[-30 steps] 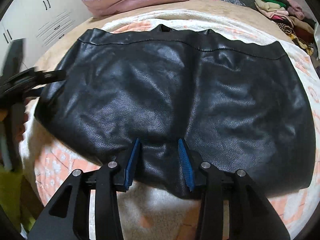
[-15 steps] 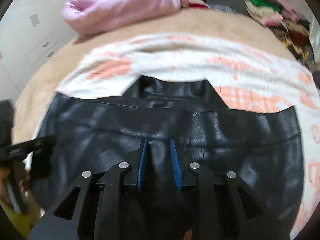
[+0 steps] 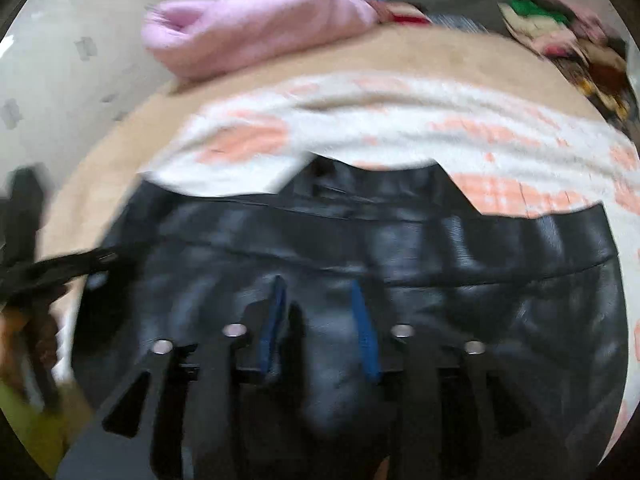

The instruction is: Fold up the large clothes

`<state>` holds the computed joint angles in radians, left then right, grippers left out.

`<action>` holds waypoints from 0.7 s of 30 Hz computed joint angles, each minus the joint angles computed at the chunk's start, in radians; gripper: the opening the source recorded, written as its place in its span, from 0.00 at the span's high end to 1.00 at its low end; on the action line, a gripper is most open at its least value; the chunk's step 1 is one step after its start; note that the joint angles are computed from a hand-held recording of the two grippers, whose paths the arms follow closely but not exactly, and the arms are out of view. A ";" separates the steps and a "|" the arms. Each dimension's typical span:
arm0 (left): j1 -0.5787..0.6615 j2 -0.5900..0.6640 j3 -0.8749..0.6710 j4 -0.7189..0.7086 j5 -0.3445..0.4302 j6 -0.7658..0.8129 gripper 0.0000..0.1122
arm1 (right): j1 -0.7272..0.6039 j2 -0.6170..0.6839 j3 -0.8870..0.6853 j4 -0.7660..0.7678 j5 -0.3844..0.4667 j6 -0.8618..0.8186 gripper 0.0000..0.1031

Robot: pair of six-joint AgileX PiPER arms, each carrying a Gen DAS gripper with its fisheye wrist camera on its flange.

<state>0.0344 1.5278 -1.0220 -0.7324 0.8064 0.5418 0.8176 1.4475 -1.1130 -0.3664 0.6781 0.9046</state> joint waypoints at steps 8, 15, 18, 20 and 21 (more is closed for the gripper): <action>-0.010 -0.010 -0.045 0.051 0.039 -0.020 0.73 | 0.544 0.012 -0.009 -0.479 0.184 0.372 0.11; 0.003 0.004 -0.057 0.031 0.061 -0.006 0.74 | 0.684 0.341 -0.233 -0.578 0.339 0.232 0.09; 0.011 0.001 -0.063 0.030 0.076 -0.001 0.74 | 0.699 0.472 -0.369 -0.612 0.446 0.138 0.09; 0.009 -0.002 -0.064 0.035 0.079 -0.001 0.74 | 0.696 0.513 -0.412 -0.631 0.473 0.122 0.09; 0.008 -0.004 -0.064 0.037 0.078 -0.002 0.75 | 0.694 0.520 -0.420 -0.644 0.474 0.129 0.10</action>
